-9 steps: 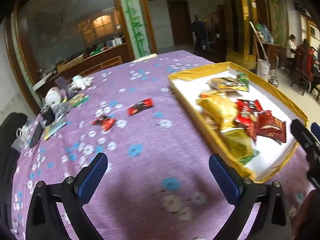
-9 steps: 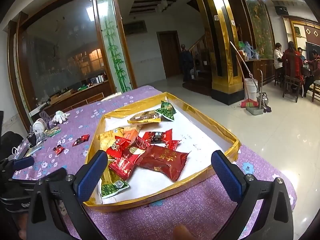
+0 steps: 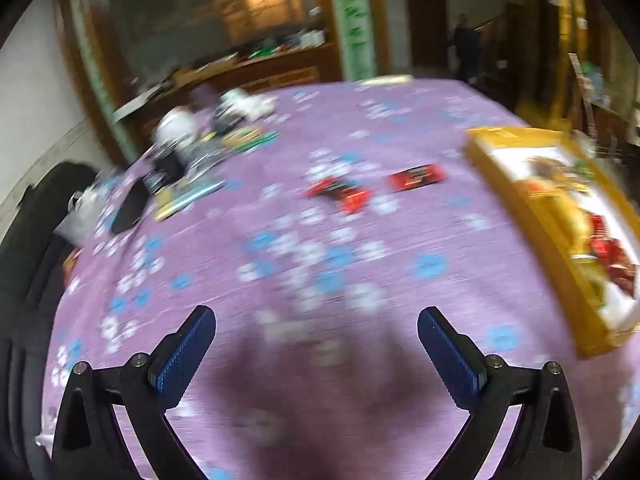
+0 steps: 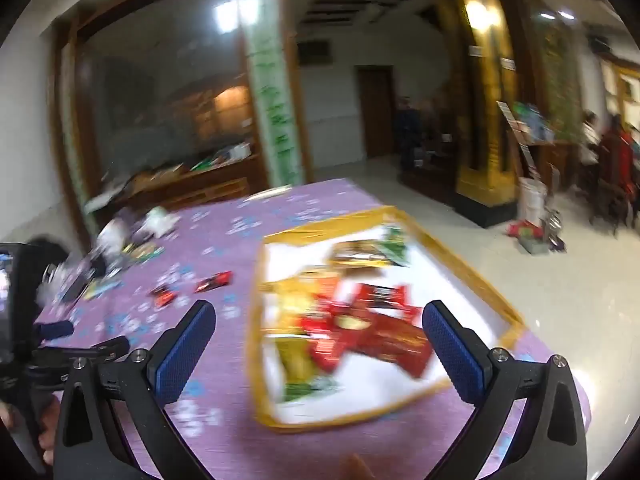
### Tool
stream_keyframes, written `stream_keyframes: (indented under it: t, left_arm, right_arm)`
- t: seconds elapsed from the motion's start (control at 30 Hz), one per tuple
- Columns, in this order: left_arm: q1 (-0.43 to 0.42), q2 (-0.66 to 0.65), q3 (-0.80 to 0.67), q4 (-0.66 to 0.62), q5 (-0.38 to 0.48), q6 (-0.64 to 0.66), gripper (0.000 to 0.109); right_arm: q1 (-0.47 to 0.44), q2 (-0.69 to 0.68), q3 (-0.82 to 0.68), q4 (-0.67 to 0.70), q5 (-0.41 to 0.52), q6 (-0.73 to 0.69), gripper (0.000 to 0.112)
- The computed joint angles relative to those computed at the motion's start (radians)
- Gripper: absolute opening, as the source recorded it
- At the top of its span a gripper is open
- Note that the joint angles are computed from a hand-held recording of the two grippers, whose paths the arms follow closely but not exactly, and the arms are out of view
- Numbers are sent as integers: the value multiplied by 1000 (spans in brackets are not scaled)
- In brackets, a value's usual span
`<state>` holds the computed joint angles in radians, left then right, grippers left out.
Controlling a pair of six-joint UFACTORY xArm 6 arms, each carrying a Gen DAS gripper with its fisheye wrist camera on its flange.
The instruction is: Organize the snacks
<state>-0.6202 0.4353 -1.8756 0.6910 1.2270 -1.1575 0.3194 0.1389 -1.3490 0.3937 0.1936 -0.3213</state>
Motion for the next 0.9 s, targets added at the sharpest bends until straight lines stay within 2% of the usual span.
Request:
stream_keyframes:
  t: [0.03, 0.1, 0.17, 0.2, 0.33, 0.47, 0.63, 0.77, 0.9]
  left_arm:
    - [19, -32, 52, -17, -9, -12, 102]
    - [49, -105, 179, -53, -81, -53, 102]
    - [81, -150, 256, -101, -130, -68, 102]
    - [88, -150, 258, -118, -126, -66, 102]
    - [95, -127, 238, -122, -81, -39, 102]
    - [118, -137, 275, -156, -143, -21, 102]
    - [129, -128, 282, -167, -179, -22, 102]
    - [138, -140, 310, -173, -219, -47, 102]
    - [134, -131, 299, -162, -211, -54, 103]
  right_arm:
    - [12, 26, -56, -9, 85, -5, 103]
    - [40, 87, -171, -43, 260, -8, 103]
    - [61, 181, -320, -60, 460, 0, 103]
    - [69, 225, -380, -58, 529, 10, 103]
    - [124, 286, -433, -159, 573, 110, 103]
    - [136, 384, -553, -258, 641, 187, 103]
    - [118, 479, -683, -256, 722, 237, 103]
    - [131, 511, -723, -304, 729, 258, 103]
    - [154, 569, -798, -432, 754, 311, 103]
